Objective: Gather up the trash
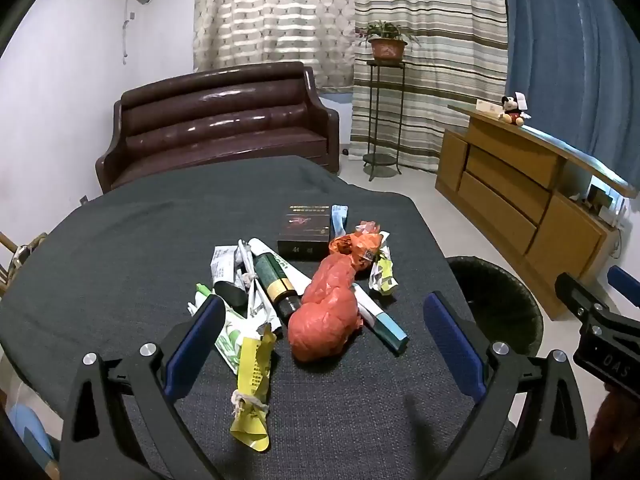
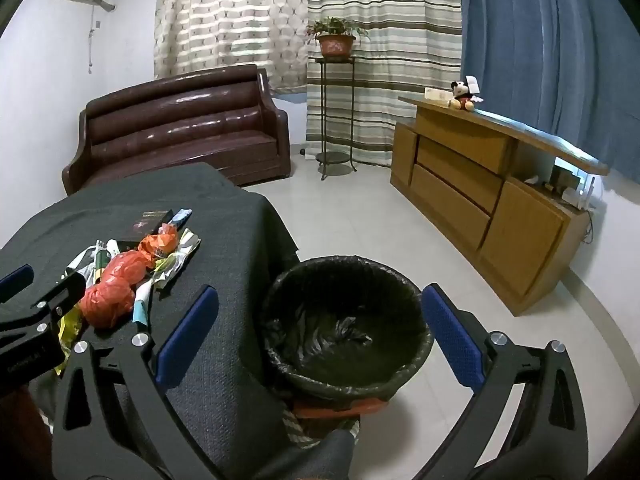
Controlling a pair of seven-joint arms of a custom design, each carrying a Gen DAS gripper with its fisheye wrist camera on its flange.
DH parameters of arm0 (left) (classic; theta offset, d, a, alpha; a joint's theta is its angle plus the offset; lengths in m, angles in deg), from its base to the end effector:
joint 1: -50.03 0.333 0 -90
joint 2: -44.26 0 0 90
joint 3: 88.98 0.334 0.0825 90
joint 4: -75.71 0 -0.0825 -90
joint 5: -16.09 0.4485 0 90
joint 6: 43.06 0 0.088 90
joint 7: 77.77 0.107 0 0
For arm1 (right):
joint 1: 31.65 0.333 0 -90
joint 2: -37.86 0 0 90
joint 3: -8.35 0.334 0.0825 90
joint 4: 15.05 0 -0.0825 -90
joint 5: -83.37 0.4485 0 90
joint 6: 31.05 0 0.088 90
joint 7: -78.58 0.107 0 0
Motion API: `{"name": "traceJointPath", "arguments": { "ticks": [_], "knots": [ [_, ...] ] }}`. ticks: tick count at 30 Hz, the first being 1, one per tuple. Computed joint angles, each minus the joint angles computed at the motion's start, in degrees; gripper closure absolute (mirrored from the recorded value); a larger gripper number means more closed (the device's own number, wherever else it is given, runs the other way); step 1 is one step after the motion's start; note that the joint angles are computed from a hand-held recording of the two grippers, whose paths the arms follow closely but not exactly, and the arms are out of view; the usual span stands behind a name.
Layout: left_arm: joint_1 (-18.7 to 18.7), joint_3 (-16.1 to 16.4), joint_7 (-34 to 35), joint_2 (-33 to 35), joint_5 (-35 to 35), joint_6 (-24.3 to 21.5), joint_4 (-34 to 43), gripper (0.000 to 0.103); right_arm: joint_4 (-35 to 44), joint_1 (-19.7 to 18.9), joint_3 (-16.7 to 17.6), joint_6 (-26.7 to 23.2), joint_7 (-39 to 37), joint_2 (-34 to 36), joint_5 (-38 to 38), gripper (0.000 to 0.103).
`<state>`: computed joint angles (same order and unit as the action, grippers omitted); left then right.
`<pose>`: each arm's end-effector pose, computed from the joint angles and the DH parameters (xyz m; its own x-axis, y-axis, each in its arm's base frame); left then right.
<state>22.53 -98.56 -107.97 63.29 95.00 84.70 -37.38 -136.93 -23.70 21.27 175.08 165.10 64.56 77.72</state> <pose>0.5557 -0.3776 0.2886 0.4761 -0.8794 0.0102 -0.4914 -0.2756 -0.8262 0.6213 0.2394 0.2794 0.4406 -0.8977 0.0037 -0.4672 -0.2329 -0.8529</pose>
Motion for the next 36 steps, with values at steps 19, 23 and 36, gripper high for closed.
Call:
{"name": "traceJointPath", "arguments": {
  "ticks": [19,23,36],
  "knots": [
    [-0.09,-0.08,1.4,-0.15,-0.52,-0.71,-0.03,0.007,0.45,-1.15,0.95,-0.89,1.31,0.47,-1.36,0.004],
    [0.0,0.09,1.25,0.65,-0.7,-0.64,0.36,0.007,0.58,-0.94,0.83,-0.97,1.2,0.61,-1.09,0.004],
    [-0.15,0.43,1.42,1.25,-1.18,-0.35,0.67,0.007,0.16,-0.39,0.68,-0.87,0.94,0.61,-0.35,0.004]
  ]
}}
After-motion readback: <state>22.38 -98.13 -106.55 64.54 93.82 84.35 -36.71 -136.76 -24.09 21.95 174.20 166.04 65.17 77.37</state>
